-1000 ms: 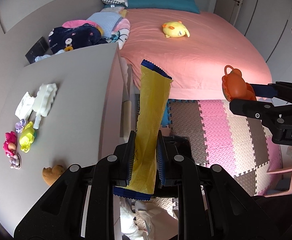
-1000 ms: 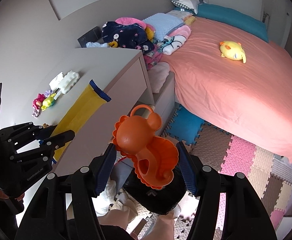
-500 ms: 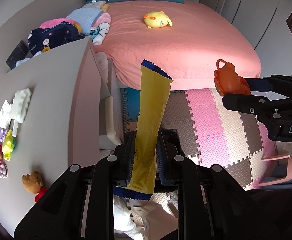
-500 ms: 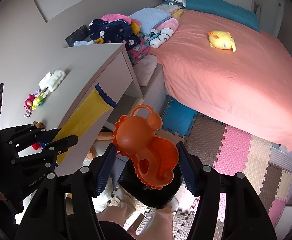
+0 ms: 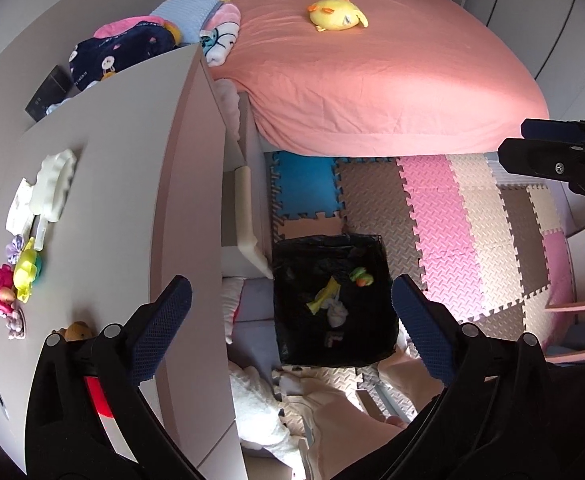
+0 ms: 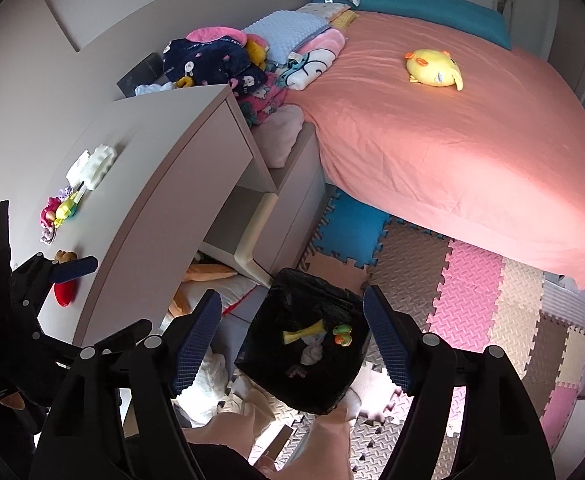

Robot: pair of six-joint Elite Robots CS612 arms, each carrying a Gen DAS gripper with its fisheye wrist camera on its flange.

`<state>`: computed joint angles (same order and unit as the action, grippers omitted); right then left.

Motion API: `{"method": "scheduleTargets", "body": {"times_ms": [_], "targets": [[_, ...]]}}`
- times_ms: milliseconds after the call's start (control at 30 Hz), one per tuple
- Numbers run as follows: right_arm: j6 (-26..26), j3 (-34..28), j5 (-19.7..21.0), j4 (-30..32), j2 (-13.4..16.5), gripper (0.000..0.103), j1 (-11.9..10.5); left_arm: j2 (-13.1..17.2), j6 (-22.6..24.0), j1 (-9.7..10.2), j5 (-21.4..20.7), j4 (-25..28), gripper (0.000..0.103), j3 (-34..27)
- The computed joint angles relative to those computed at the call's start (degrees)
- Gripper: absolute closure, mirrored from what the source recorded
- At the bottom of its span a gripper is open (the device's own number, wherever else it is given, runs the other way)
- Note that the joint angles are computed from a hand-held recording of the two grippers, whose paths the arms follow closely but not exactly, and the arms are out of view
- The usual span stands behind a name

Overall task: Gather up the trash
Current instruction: 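Move both tools back over the desk toward the red heart plush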

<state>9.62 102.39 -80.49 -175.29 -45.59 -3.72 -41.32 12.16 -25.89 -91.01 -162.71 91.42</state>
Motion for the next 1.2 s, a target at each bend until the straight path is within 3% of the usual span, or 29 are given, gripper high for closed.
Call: {"method": "scheduleTargets", "body": {"times_ms": [600, 1200], "targets": [[-3.04, -2.99, 1.99, 2.34, 1.15, 0.029, 1.81, -0.95, -3.85, 1.68, 3.2, -2.07, 0.007, 1.63], [-11.16, -9.2, 5.58, 6.85, 3.56, 0.029, 5.68, -1.8, -15.27, 5.5, 6.73, -4.04, 0.007, 4.76]]}}
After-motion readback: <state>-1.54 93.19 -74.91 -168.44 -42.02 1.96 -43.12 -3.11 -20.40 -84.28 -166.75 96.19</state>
